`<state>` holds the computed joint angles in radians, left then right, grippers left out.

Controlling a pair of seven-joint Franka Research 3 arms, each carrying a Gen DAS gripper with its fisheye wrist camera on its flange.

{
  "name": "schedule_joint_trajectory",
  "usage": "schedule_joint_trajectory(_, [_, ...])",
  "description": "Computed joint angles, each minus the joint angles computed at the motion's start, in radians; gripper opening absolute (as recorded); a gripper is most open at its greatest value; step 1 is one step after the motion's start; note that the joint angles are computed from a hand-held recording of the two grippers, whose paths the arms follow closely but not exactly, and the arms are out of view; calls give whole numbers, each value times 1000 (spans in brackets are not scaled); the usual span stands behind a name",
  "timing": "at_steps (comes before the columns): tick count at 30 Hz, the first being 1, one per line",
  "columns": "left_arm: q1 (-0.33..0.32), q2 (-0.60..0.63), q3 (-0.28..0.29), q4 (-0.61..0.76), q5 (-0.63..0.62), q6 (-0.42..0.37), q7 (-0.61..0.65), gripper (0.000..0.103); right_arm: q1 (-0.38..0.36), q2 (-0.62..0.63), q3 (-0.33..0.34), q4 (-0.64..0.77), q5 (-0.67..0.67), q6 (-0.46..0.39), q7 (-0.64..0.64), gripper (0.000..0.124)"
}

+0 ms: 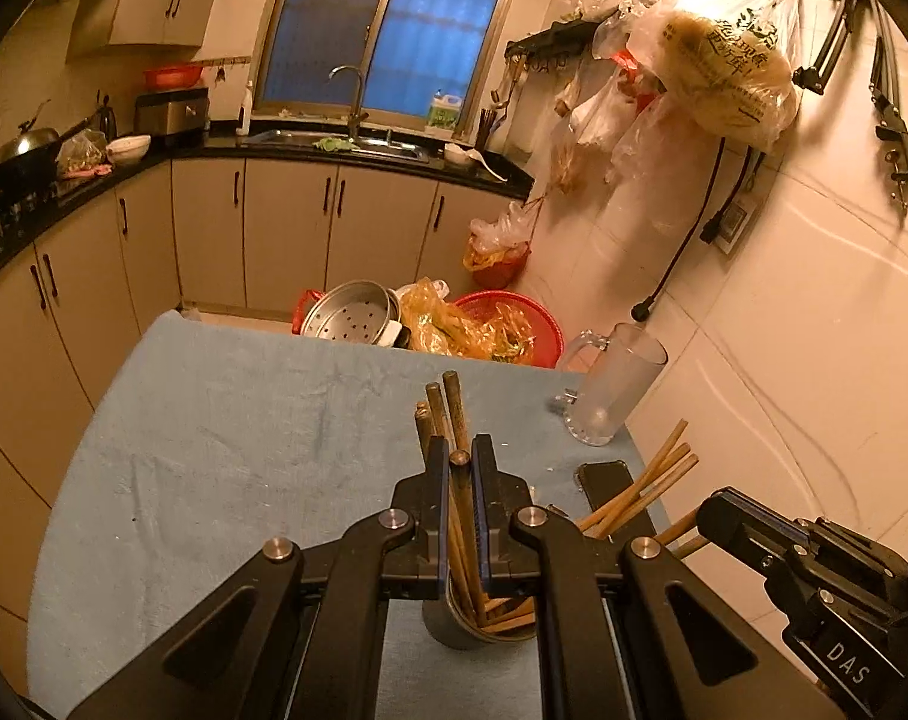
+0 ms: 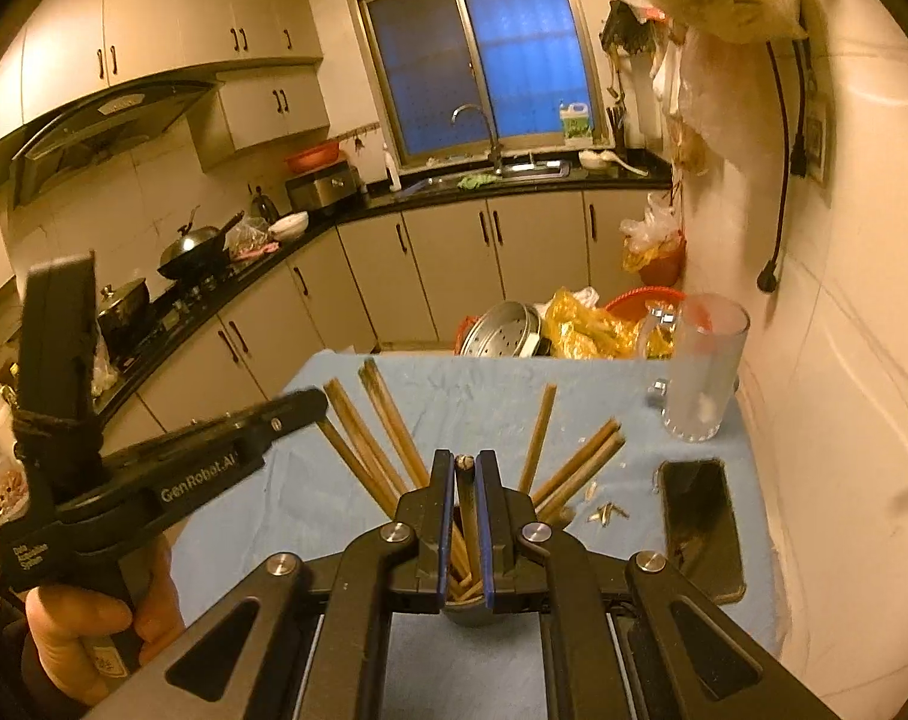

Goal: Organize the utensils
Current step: 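Open both tools to release the chopsticks into the holder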

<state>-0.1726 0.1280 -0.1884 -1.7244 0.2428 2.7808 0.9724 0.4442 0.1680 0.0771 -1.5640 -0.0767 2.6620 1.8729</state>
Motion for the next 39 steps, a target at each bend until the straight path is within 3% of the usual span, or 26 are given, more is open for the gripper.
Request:
schedule_joint_trajectory(9, [9, -44, -5, -59, -44, 24, 18, 8, -3, -38, 1, -64, -2, 57, 12, 13])
schedule_joint_trajectory(14, [5, -89, 4, -110, 19, 43, -20, 8, -6, -94, 15, -125, -11, 91, 17, 15])
schedule_joint_trajectory(33, [37, -325, -4, -439, 86, 108, -102, 11, -57, -281, 101, -426, -35, 175, 125, 32])
schedule_joint_trajectory(36, [57, -374, -20, -512, 115, 122, -158, 28, -58, -299, 112, -479, -8, 198, 138, 37])
schedule_joint_trajectory(38, [99, -419, -56, -573, 181, 143, -233, 52, -61, -308, 125, -511, -14, 209, 155, 52])
schedule_joint_trajectory(39, [128, -437, -81, -590, 226, 143, -277, 57, -60, -312, 129, -527, -9, 217, 156, 55])
